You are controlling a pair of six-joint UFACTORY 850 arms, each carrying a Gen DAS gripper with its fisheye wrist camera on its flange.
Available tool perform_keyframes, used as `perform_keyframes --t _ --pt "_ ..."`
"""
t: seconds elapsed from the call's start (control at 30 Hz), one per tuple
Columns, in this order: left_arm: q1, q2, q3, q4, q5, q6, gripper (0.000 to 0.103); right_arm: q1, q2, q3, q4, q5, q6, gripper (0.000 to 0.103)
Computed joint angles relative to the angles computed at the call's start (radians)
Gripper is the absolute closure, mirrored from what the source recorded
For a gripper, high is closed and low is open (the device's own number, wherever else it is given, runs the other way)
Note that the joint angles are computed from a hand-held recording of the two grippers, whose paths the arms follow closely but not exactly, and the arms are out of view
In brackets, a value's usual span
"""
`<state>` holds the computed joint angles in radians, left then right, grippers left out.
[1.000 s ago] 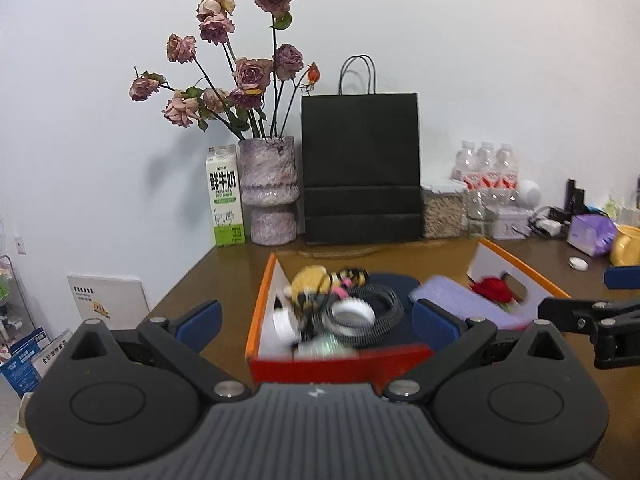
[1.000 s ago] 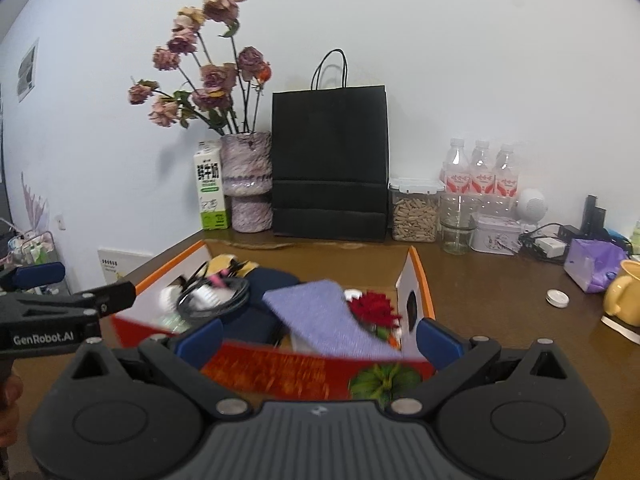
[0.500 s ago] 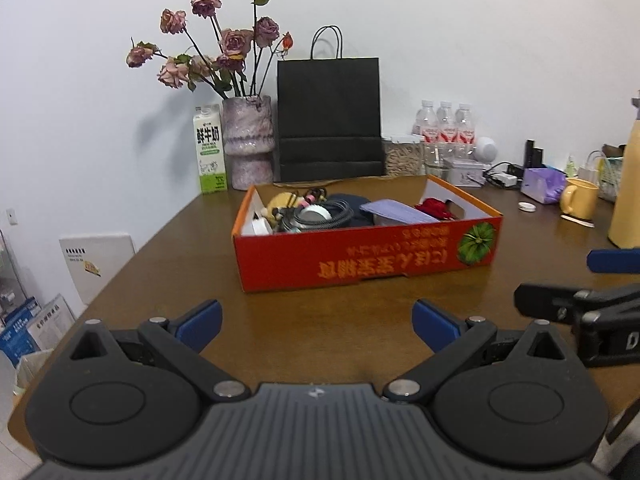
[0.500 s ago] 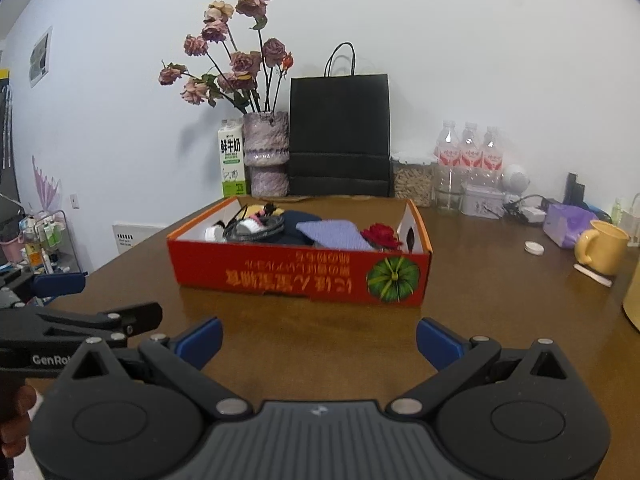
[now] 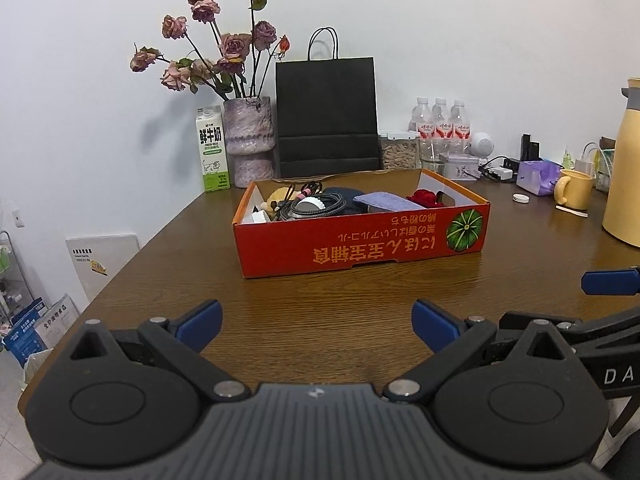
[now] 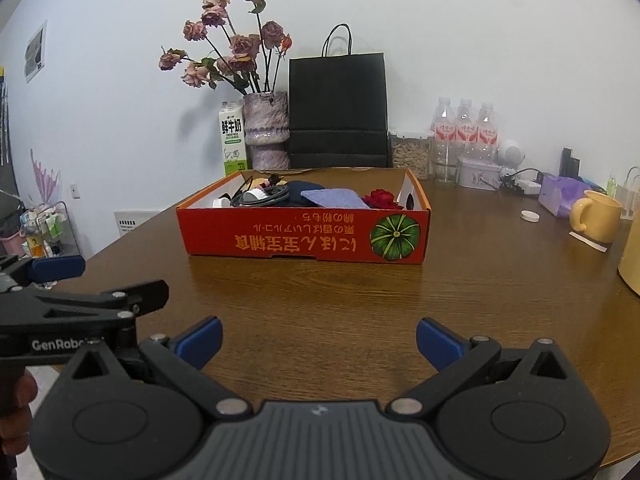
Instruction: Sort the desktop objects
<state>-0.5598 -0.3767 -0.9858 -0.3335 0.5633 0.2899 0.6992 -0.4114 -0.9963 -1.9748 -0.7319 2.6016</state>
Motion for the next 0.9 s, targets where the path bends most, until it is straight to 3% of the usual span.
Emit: perform_keyframes --t 0.9 --pt "0.007 -0.002 0.002 0.009 -0.013 -0.013 0.0 0.001 -0.009 -0.005 0.004 0.006 0.0 0.0"
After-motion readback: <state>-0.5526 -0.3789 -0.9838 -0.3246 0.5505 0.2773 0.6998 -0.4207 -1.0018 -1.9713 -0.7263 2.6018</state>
